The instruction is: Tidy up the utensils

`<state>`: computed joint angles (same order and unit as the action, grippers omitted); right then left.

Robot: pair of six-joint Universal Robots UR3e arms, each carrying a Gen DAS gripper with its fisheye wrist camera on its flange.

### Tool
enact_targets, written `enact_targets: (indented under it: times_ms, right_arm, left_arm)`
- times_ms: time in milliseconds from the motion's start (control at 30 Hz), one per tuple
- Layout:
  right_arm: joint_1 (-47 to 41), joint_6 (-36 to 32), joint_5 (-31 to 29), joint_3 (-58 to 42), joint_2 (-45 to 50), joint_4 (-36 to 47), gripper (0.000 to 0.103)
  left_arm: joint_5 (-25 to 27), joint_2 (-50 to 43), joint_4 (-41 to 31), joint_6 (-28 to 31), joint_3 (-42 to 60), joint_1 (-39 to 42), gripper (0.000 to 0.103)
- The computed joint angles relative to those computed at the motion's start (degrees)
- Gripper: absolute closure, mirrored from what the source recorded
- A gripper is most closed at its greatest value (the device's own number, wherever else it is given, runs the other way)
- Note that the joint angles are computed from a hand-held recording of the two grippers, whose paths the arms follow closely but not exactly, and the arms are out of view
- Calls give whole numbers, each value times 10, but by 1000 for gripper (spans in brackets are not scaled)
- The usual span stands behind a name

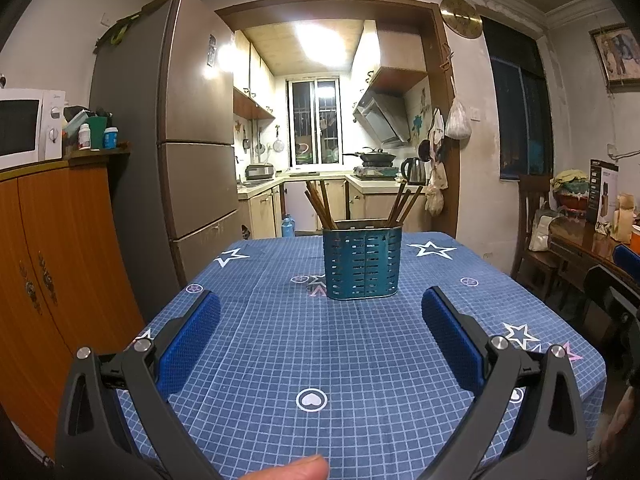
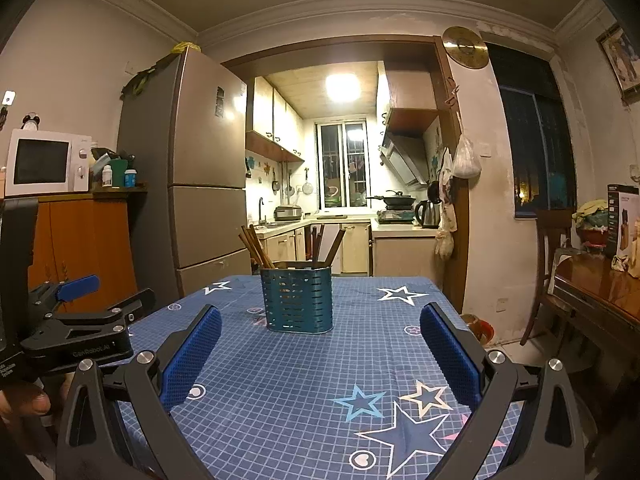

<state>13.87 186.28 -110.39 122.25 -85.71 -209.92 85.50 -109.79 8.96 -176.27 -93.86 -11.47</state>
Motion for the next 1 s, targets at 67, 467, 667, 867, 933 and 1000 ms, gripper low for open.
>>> enact_targets:
  times_ms: [67, 467, 667, 867, 933, 1000]
  right_arm:
    - [0, 0, 0, 1, -1, 1, 4]
    - [-4, -1, 6, 5, -5, 4, 4]
    - [-2, -1, 4, 3, -2, 2, 4]
    - [-4, -1, 6, 2, -3, 5, 4]
    - [-4, -1, 6, 1, -3, 5, 4]
    - [-3, -1, 6, 2, -3, 4, 4]
  left_arm:
    - [-1, -1, -4, -1, 2, 0, 6]
    - [2, -6, -2, 1, 6, -6, 6]
    - [3, -9, 2, 2, 9, -7, 6]
    - [4, -10, 9, 1, 7, -8, 6]
    - [5, -9, 11, -1, 5, -10, 6]
    - [7, -8, 13, -1, 3, -10, 6]
